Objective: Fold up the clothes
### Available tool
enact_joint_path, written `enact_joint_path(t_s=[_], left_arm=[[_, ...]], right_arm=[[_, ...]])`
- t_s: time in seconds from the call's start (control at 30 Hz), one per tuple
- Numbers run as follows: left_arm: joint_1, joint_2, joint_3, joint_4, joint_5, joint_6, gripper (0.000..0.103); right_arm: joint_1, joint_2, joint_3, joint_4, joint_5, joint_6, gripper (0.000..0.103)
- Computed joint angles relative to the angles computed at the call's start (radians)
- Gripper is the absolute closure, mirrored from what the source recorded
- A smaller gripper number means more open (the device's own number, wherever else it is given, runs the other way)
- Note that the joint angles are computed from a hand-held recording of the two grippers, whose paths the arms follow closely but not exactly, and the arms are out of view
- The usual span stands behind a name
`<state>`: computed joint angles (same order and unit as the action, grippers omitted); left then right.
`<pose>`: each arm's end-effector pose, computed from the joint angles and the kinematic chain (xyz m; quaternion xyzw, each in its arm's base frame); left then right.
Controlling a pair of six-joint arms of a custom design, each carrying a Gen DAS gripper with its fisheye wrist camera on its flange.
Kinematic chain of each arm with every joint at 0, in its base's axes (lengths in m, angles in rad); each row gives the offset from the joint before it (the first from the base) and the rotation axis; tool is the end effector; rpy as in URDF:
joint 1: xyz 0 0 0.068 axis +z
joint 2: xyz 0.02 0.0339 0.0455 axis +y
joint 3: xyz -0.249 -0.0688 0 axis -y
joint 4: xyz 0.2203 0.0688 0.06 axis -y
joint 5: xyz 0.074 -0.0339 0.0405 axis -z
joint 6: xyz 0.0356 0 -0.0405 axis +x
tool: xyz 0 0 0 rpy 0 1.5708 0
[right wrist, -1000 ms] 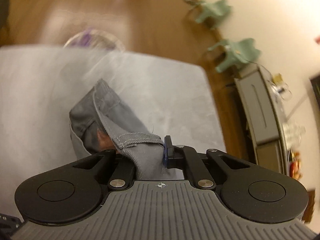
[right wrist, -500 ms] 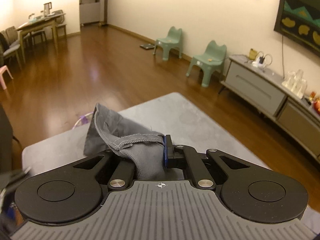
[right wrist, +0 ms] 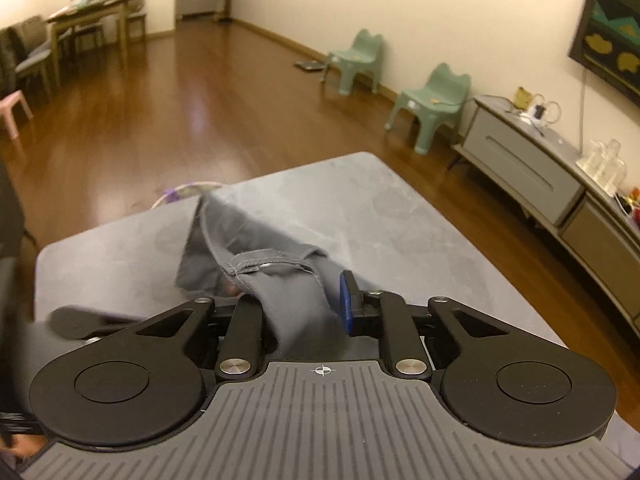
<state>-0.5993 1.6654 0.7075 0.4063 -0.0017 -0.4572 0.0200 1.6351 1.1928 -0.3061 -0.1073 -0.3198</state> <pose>0.2582 -0.1763 0.1583 0.0616 0.8708 -0.2452 0.4217 0.3408 0.0106 0.2475 -0.1759 0.8985 -0.0110 0.4020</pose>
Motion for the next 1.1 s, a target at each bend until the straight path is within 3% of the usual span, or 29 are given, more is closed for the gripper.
enact_joint_path(t_s=[0.1, 0.17, 0.2, 0.27, 0.3, 0.33, 0.4, 0.43, 0.47, 0.53, 0.57, 0.6, 0.63, 0.7, 0.83, 0.93, 1.03, 1.1], left_arm=[[0.097, -0.05, -0.075, -0.012, 0.127, -0.172, 0.098], [0.169, -0.076, -0.147, 0.011, 0.158, -0.289, 0.098], [0.201, -0.091, -0.18, 0.04, 0.152, -0.329, 0.089], [0.27, -0.115, -0.237, 0.091, 0.144, -0.405, 0.086], [0.277, -0.122, -0.247, 0.097, 0.1, -0.428, 0.074], [0.257, -0.128, -0.241, 0.076, 0.032, -0.446, 0.069], [0.237, -0.106, -0.193, -0.003, -0.043, -0.475, 0.069], [0.244, -0.085, -0.164, -0.045, -0.051, -0.478, 0.07], [0.258, -0.068, -0.147, -0.072, -0.042, -0.478, 0.07], [0.289, -0.066, -0.155, -0.084, -0.016, -0.456, 0.07], [0.305, -0.07, -0.164, -0.085, -0.003, -0.44, 0.069], [0.317, -0.078, -0.173, -0.089, 0.006, -0.425, 0.069], [0.326, -0.091, -0.182, -0.093, 0.012, -0.409, 0.069], [0.311, -0.13, -0.194, -0.106, -0.016, -0.381, 0.069], [0.233, -0.198, -0.192, -0.131, -0.12, -0.344, 0.061], [0.15, -0.274, -0.204, -0.166, -0.233, -0.34, 0.047], [0.128, -0.318, -0.223, -0.125, -0.252, -0.298, 0.029], [0.174, -0.286, -0.204, -0.084, -0.092, -0.239, 0.024]], right_arm=[[0.026, -0.018, -0.04, 0.149, 0.123, 0.066, 0.101], [0.053, -0.042, -0.062, 0.283, 0.212, 0.096, 0.102], [0.066, -0.049, -0.07, 0.352, 0.257, 0.105, 0.102], [0.102, -0.038, -0.062, 0.478, 0.356, 0.111, 0.102], [0.138, 0.014, -0.034, 0.544, 0.424, 0.088, 0.102], [0.166, 0.092, 0.026, 0.576, 0.476, 0.071, 0.101], [0.189, 0.302, 0.252, 0.467, 0.517, 0.079, 0.094], [0.18, 0.414, 0.378, 0.373, 0.473, 0.101, 0.065], [0.16, 0.495, 0.492, 0.255, 0.385, 0.141, 0.05], [0.098, 0.522, 0.57, 0.078, 0.131, 0.295, 0.047], [0.077, 0.476, 0.534, 0.054, 0.086, 0.336, 0.04], [0.05, 0.41, 0.447, 0.086, 0.031, 0.362, 0.02], [0.023, 0.333, 0.322, 0.171, -0.01, 0.381, 0.01], [-0.056, 0.181, 0.071, 0.308, -0.018, 0.335, 0.009], [-0.325, -0.06, -0.283, 0.401, -0.042, 0.207, 0.009], [-0.671, -0.099, -0.38, 0.373, -0.145, 0.088, 0.009], [-1.005, 0.005, -0.379, 0.371, -0.227, -0.044, 0.009], [-1.181, 0.125, -0.318, 0.371, -0.263, -0.114, 0.009]])
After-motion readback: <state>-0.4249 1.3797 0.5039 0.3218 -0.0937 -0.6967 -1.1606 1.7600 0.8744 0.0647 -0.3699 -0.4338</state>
